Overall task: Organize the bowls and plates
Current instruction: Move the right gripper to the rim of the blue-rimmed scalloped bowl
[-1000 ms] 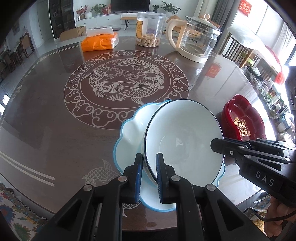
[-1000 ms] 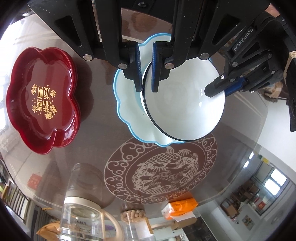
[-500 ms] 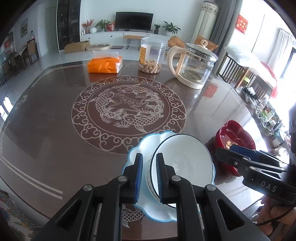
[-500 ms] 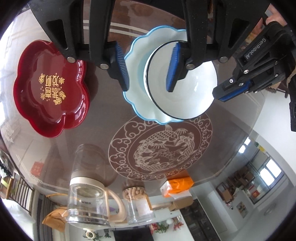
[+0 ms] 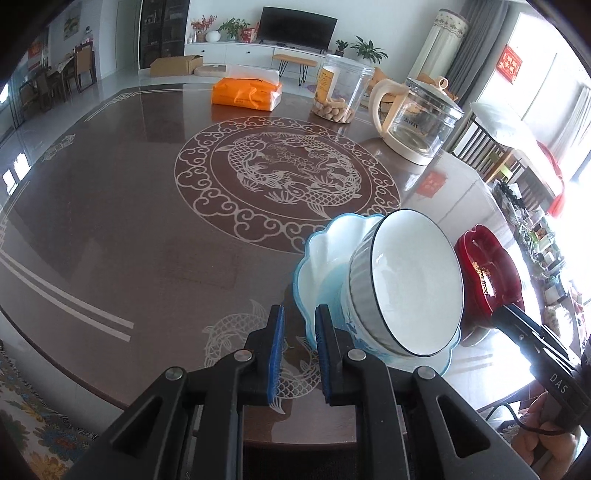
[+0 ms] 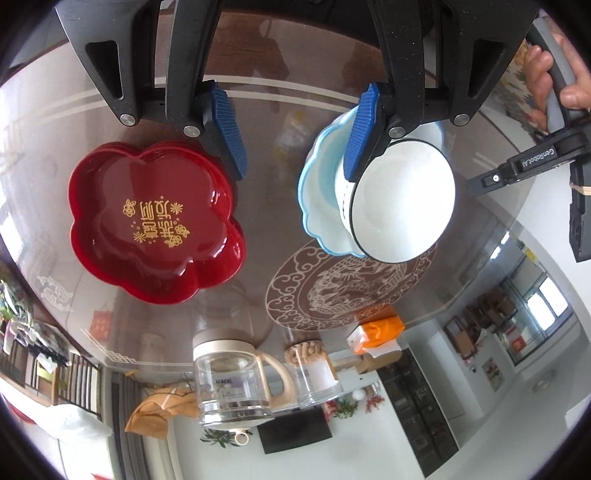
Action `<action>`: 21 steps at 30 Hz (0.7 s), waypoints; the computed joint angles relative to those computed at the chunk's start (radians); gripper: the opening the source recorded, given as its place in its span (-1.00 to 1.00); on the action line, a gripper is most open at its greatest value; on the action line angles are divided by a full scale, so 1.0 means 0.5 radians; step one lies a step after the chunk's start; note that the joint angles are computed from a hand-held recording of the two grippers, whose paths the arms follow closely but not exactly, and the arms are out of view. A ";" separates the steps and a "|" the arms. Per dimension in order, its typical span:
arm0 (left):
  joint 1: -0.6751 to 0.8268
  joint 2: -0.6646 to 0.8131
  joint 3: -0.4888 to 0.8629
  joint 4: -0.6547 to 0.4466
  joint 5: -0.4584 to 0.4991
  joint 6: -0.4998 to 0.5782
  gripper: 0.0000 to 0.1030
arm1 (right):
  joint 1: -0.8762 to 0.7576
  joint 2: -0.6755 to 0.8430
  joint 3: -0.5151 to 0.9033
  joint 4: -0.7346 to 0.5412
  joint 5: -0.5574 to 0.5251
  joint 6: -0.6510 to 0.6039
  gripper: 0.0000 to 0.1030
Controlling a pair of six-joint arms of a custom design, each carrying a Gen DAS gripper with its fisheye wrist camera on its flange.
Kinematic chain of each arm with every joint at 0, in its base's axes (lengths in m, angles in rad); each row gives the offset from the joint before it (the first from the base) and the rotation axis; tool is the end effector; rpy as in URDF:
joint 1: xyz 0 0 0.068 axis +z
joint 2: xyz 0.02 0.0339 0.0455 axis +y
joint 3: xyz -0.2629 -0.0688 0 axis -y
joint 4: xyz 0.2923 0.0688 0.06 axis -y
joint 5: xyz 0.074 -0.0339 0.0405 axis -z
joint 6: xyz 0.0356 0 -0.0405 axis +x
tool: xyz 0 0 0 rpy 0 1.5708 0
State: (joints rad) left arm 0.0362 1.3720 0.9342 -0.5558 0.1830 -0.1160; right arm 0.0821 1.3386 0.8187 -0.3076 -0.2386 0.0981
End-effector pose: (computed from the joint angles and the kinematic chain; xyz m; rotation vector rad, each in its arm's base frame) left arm 0.3178 0.0050 0.2103 -0.1251 2.5579 -0.2650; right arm 0.3147 0.0343 0.1963 -0.0928 2.3981 0.3703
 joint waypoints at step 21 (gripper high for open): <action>0.088 -0.245 -0.303 0.075 -0.104 -0.007 -0.67 | 0.475 1.020 1.030 -0.078 0.610 -0.173 0.14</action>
